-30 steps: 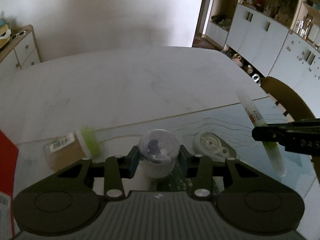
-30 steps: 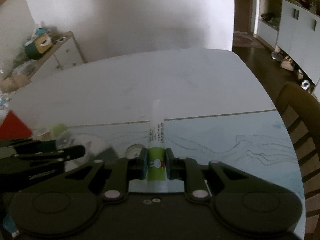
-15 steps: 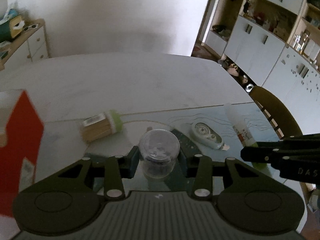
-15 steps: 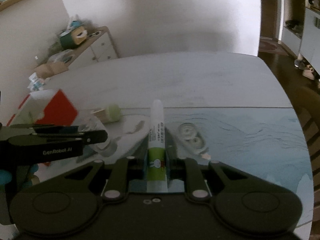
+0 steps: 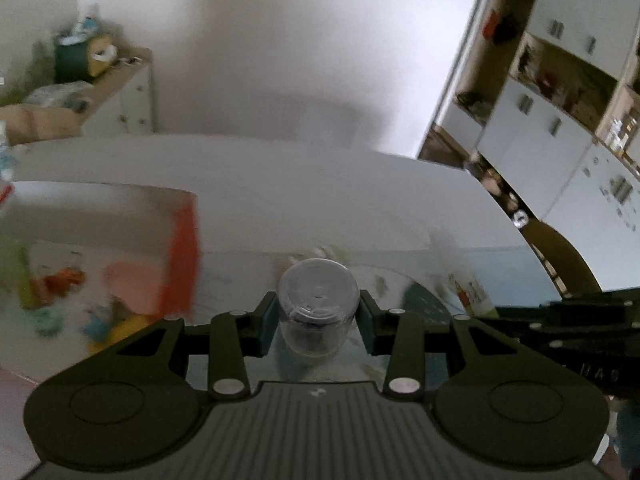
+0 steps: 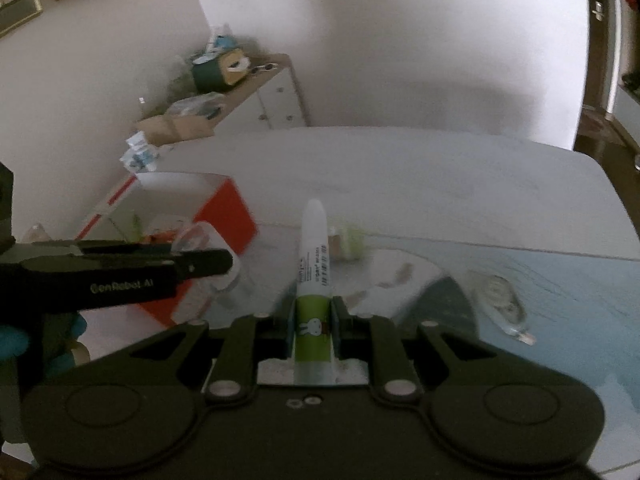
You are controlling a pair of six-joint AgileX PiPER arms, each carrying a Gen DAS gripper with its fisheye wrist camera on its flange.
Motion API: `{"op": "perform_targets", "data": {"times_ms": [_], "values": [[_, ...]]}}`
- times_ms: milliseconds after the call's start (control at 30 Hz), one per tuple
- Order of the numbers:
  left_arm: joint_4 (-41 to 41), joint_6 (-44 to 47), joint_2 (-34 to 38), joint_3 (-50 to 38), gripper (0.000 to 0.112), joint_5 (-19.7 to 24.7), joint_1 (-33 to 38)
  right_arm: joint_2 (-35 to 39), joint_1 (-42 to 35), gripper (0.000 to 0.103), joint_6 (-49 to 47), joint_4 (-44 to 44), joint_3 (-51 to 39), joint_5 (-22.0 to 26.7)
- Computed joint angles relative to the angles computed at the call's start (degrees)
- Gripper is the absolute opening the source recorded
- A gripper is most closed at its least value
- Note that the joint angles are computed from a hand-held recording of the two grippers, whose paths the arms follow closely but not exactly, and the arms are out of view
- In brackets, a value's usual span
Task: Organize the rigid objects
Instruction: 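Carry the clear cup and marker with both tools over the shoebox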
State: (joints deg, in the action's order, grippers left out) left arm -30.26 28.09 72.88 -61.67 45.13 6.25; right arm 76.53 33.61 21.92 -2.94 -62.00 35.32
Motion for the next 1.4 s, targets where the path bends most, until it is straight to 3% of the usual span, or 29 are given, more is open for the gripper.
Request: {"op": "perform_targets", "data": {"times_ms": [333, 633, 1000, 1400], "values": [[-9.0, 14.3, 5.5, -7.3, 0.04, 8.7, 20.2, 11.6, 11.4, 0.016, 12.1, -10.1, -13.6, 2.0], [-10.1, 19.9, 15.6, -17.7, 0.04, 11.1, 30.0, 24.0, 16.7, 0.016, 16.5, -13.0, -28.0, 4.8], [-4.3, 17.9, 29.6, -30.9, 0.04, 14.2, 31.4, 42.2, 20.4, 0.016, 15.4, -13.5, -51.3, 14.6], [2.6, 16.4, 37.8, -37.9, 0.04, 14.5, 27.0, 62.5, 21.7, 0.016, 9.7, -14.7, -83.0, 32.9]]}}
